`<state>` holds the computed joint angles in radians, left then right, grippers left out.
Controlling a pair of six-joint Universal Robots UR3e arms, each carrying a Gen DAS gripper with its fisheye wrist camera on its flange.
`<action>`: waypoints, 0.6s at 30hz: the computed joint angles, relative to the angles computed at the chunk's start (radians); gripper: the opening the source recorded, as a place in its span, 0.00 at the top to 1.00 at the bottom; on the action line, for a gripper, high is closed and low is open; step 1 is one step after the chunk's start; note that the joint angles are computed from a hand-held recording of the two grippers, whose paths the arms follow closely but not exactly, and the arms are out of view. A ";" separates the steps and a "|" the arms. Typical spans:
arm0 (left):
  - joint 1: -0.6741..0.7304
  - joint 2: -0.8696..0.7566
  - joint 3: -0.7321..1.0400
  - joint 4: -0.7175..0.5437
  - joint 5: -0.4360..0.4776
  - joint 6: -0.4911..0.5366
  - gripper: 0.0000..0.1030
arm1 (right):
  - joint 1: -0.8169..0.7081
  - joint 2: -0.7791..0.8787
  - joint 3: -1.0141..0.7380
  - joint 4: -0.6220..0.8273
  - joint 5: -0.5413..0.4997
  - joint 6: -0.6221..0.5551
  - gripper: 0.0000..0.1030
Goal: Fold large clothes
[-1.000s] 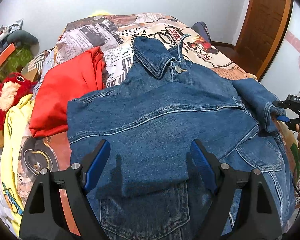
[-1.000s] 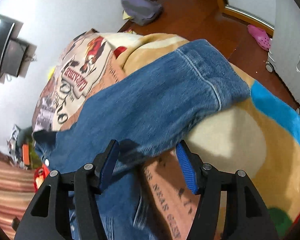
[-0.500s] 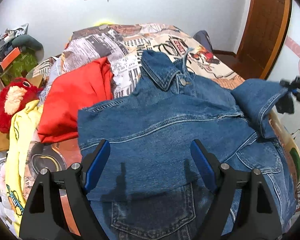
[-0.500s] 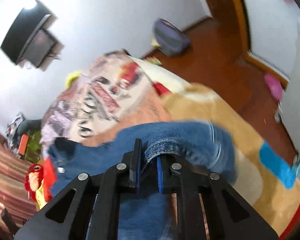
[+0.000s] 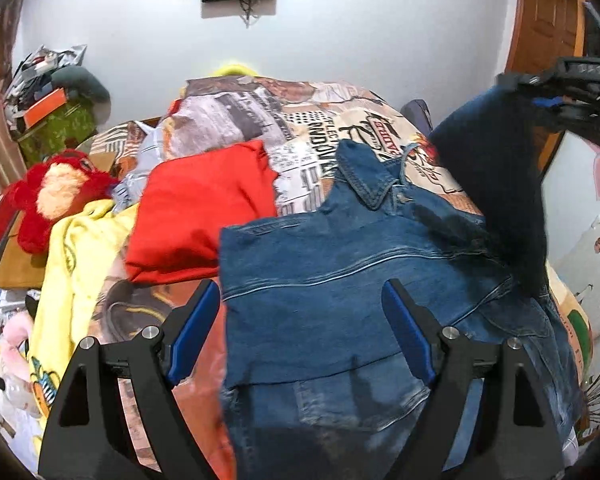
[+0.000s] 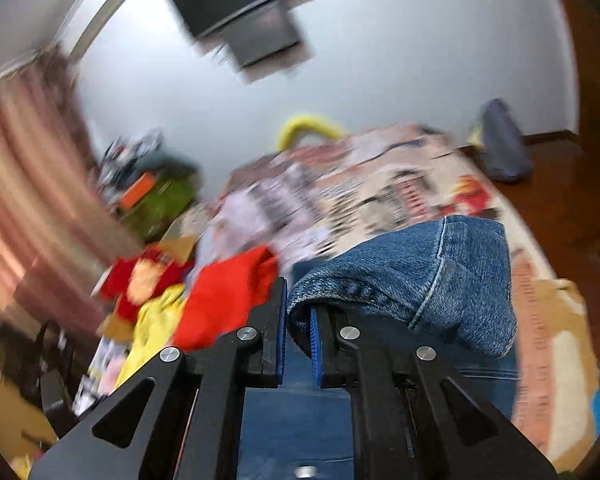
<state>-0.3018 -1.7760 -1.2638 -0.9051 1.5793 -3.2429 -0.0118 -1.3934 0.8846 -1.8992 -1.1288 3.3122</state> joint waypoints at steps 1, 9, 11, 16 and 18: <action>0.018 0.025 -0.032 0.006 -0.010 0.003 0.19 | 0.046 0.041 -0.025 0.016 -0.005 0.002 0.91; 0.117 0.148 -0.203 -0.001 -0.078 0.012 0.19 | 0.223 0.203 0.101 0.118 0.057 0.019 0.87; 0.126 0.161 -0.225 -0.006 -0.082 0.017 0.19 | 0.243 0.239 0.088 0.179 0.056 0.021 0.87; 0.140 0.162 -0.252 -0.016 -0.093 0.004 0.19 | 0.292 0.282 -0.024 0.307 -0.006 -0.034 0.85; 0.149 0.154 -0.248 -0.024 -0.114 -0.011 0.19 | 0.287 0.276 -0.072 0.344 -0.008 -0.056 0.81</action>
<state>-0.1533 -1.6224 -1.5121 -0.9294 1.4650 -3.2540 0.2755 -1.1171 0.8130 -1.5550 -1.1373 3.2560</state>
